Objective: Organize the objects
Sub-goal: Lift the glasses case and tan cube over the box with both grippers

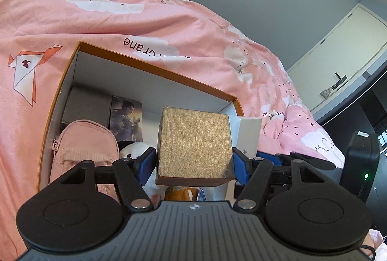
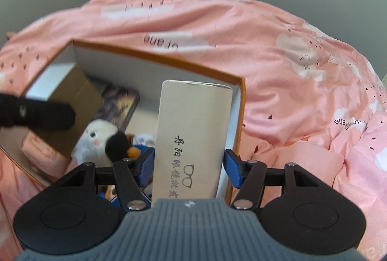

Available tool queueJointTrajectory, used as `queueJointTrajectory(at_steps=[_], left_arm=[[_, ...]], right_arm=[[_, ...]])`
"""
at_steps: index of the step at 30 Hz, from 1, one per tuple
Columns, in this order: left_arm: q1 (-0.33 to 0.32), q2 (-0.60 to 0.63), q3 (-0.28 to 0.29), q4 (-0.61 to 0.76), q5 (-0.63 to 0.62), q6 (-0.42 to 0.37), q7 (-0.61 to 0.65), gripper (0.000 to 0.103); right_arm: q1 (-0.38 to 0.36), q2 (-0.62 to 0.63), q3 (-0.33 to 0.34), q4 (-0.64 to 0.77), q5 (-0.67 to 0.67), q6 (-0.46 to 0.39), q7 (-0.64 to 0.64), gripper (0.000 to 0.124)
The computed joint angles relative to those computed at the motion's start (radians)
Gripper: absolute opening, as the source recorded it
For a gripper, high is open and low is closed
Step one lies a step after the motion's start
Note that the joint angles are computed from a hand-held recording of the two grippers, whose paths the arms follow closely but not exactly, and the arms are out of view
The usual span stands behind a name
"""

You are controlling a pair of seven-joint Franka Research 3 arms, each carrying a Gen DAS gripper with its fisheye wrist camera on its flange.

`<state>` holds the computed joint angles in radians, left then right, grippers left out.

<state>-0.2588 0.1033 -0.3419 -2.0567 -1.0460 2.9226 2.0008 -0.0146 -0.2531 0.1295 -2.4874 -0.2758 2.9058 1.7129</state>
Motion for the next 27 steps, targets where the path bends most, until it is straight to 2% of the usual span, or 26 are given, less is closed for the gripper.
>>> queueJointTrajectory(at_steps=[6,13,17,21,24,27], left_arm=[[0.013,0.019,-0.002,0.014,-0.014,0.001,0.009,0.075],[0.027,0.036,-0.005,0.027,0.02,-0.01,-0.023,0.075],[0.032,0.061,-0.009,0.052,0.071,-0.023,-0.056,0.075],[0.037,0.093,-0.013,0.076,0.177,-0.022,-0.13,0.075],[0.059,0.112,-0.03,0.093,0.217,-0.031,-0.156,0.075],[0.071,0.133,-0.039,0.114,0.266,-0.037,-0.189,0.075]], right_arm=[[0.064,0.083,-0.034,0.096,0.042,-0.18,-0.079,0.062],[0.11,0.14,-0.09,0.183,0.131,-0.296,-0.151,0.063],[0.127,0.185,-0.105,0.248,0.169,-0.362,-0.218,0.063],[0.145,0.255,-0.111,0.336,0.156,-0.443,-0.234,0.063],[0.156,0.259,-0.117,0.351,0.151,-0.467,-0.265,0.063],[0.16,0.247,-0.121,0.339,0.108,-0.453,-0.28,0.066]])
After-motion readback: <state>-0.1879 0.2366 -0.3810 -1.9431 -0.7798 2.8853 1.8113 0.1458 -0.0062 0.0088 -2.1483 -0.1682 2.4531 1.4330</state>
